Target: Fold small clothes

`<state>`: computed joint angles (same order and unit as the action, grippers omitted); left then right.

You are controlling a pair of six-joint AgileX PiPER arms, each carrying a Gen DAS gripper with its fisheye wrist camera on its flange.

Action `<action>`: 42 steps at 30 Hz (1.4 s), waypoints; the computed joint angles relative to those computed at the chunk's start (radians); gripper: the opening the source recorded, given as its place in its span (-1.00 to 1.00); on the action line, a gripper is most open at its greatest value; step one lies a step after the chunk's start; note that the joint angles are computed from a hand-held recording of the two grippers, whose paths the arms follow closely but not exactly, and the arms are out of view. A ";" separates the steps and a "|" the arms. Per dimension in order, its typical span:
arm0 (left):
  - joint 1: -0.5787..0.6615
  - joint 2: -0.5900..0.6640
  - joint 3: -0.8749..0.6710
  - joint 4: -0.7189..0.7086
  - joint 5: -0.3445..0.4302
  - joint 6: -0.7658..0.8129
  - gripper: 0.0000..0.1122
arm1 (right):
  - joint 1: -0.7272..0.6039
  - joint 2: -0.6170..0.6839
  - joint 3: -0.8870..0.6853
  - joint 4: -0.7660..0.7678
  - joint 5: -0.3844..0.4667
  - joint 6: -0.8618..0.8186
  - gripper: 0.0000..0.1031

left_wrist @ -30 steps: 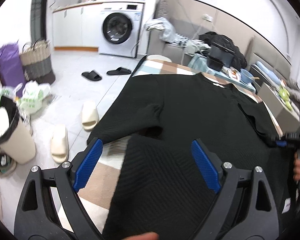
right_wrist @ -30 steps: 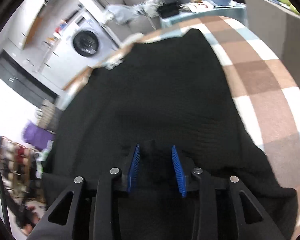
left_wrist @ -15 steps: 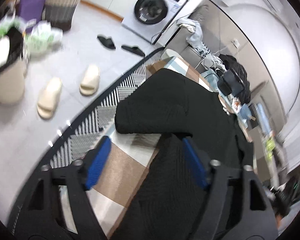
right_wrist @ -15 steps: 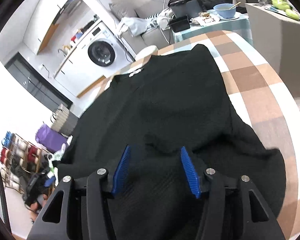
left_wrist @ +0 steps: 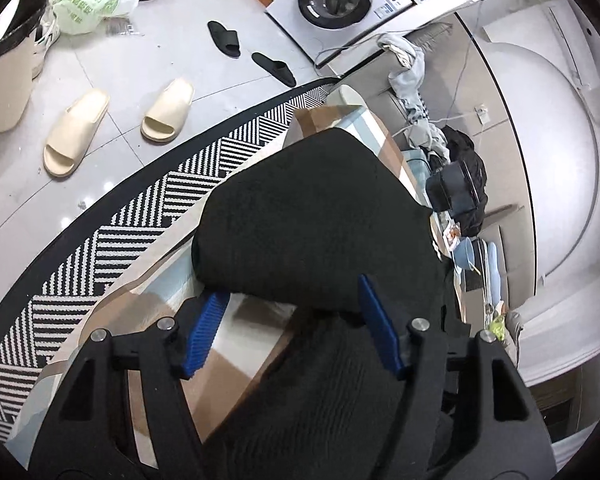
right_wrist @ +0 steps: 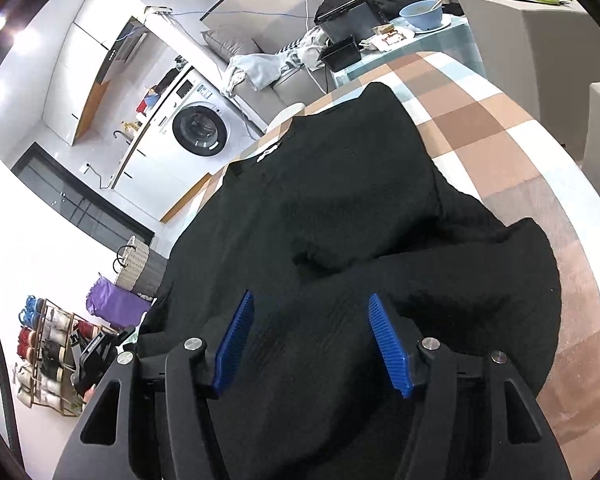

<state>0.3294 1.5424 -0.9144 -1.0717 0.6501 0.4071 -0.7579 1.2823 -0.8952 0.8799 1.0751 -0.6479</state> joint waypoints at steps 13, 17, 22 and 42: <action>-0.154 0.048 -0.212 0.336 -0.157 -0.295 -0.95 | -0.026 0.005 0.019 0.013 0.004 -0.034 0.23; -0.301 0.035 -0.353 0.629 -0.188 -0.495 -0.95 | -0.035 0.011 0.023 0.009 0.007 -0.035 0.23; -0.551 0.126 -0.588 0.733 -0.132 -0.419 -0.94 | -0.051 0.010 0.020 0.001 0.016 -0.031 0.23; -0.433 0.229 -0.503 0.545 -0.032 -0.306 0.04 | -0.113 -0.016 0.041 -0.019 0.024 -0.034 0.34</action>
<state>-0.1039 1.7716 -1.4178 -0.5271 0.6178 0.1015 -0.8706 1.2667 -0.8538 0.8609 1.0990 -0.6821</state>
